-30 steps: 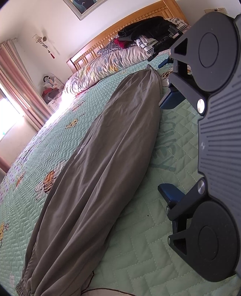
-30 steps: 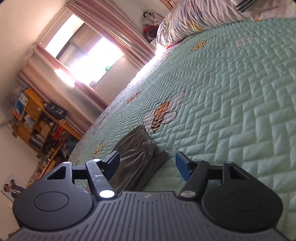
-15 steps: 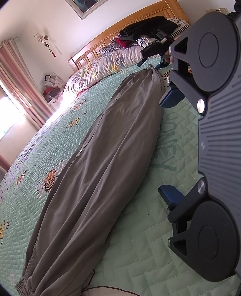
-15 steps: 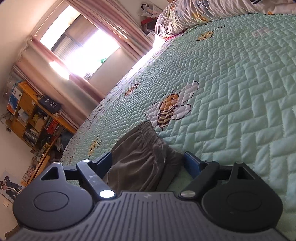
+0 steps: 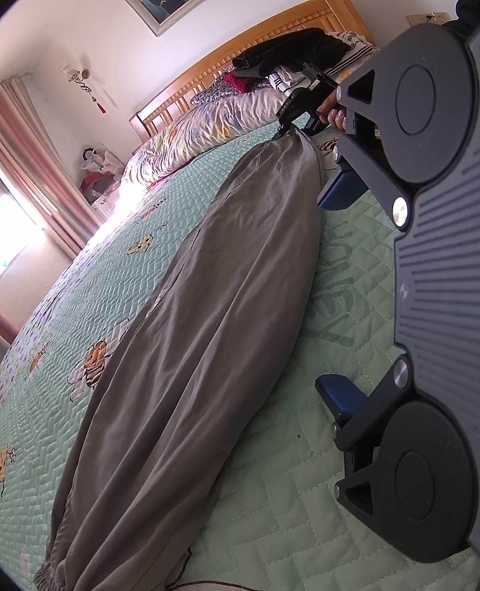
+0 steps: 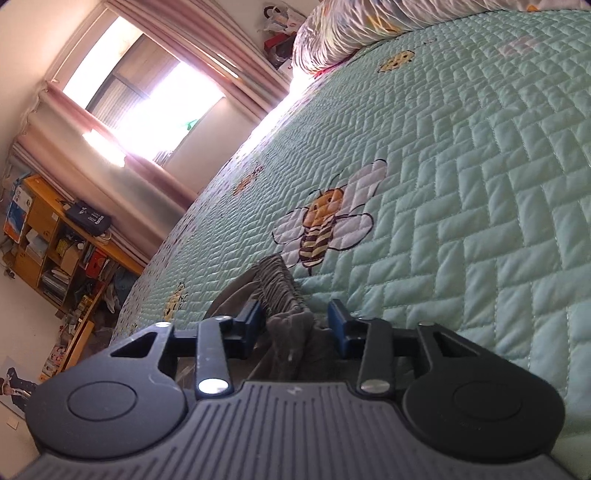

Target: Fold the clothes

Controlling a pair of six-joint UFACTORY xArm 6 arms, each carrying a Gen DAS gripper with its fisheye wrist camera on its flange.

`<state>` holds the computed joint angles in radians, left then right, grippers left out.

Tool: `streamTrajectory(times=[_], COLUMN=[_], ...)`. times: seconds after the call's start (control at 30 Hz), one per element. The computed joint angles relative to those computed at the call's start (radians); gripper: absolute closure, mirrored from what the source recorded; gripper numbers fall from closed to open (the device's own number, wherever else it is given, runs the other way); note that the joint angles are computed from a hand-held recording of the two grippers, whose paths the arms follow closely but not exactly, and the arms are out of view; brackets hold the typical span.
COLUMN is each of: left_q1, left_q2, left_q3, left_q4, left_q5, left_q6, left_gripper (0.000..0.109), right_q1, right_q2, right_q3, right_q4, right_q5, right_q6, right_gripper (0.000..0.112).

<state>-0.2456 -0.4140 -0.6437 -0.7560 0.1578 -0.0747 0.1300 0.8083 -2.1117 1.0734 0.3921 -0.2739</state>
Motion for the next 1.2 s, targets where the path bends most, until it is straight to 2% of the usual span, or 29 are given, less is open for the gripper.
streamTrajectory(times=[0.13, 0.53, 0.9, 1.2], left_q1=[0.000, -0.003, -0.007, -0.015], left_q2=[0.002, 0.008, 0.007, 0.008], left_q3=[-0.001, -0.002, 0.003, 0.011], left_q4=[0.012, 0.099, 0.090, 0.103], left_q5=[0.000, 0.004, -0.005, -0.023], left_q6=[-0.012, -0.086, -0.074, -0.081], left_gripper=[0.012, 0.009, 0.007, 0.006], right_q1=[0.004, 0.045, 0.046, 0.047], right_q2=[0.002, -0.012, 0.000, 0.000], right_q3=[-0.001, 0.030, 0.019, 0.025], right_q4=[-0.043, -0.473, -0.536, -0.517], right_q5=[-0.007, -0.094, -0.102, -0.115], right_q6=[0.023, 0.228, 0.253, 0.230], right_gripper=[0.083, 0.086, 0.086, 0.086])
